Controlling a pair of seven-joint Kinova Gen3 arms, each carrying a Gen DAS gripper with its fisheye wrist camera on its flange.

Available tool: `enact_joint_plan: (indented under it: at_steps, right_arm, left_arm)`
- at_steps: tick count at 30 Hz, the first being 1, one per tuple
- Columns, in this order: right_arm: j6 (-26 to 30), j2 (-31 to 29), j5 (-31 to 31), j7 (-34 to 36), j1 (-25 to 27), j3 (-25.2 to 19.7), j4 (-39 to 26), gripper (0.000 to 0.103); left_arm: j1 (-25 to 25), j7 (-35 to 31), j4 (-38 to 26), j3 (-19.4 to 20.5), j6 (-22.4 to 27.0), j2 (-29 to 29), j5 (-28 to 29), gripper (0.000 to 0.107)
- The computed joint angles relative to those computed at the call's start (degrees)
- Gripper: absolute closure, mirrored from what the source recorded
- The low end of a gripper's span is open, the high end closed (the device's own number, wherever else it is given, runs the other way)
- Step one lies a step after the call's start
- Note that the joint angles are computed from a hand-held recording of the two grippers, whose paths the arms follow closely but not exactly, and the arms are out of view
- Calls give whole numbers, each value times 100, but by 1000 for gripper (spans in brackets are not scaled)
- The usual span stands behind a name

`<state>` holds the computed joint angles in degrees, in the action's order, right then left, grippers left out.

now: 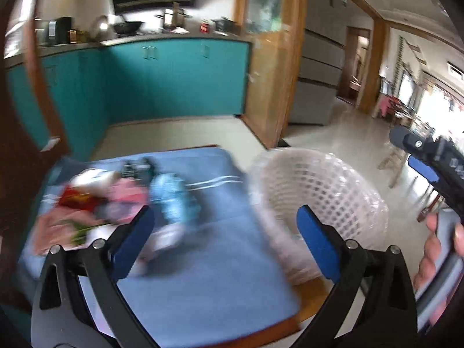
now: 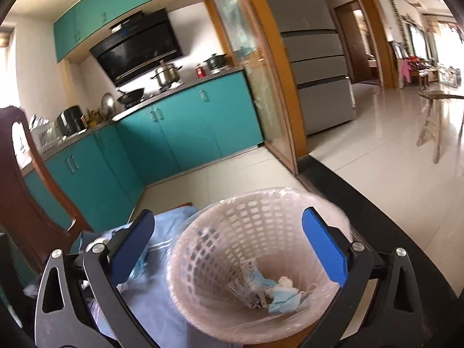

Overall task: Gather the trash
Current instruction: 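Return both tools from the wastebasket toward the chair seat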

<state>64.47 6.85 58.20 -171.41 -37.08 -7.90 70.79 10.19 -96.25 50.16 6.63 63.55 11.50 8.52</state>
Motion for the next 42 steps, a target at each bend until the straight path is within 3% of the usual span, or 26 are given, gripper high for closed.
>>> enact_joint_plan:
  at_steps: [4, 10, 13, 21, 28, 42]
  right_arm:
    - [-78, 245, -150, 494, -187, -76, -327, 4]
    - [-85, 798, -453, 1422, -802, -30, -956, 4]
    - [-159, 1004, -783, 1724, -981, 14, -1186, 4]
    - [-88, 1463, -1252, 2280, -1397, 404, -1802, 4]
    - [-141, 1506, -1461, 2330, -1547, 743, -1805, 4]
    - [-243, 1383, -1493, 2303, -1511, 754, -1578, 4]
  left_arm:
    - [-629, -355, 791, -296, -274, -656, 311, 8]
    - [-1241, -594, 1683, -694, -411, -1083, 613, 8]
    - [-1495, -653, 1515, -718, -60, -881, 854, 8]
    - [-1612, -1028, 1606, -709, -114, -947, 1085, 8]
    - [-1640, -1008, 1570, -719, -91, -932, 1119, 8]
    - [-1536, -964, 1550, -647, -84, -902, 997, 8]
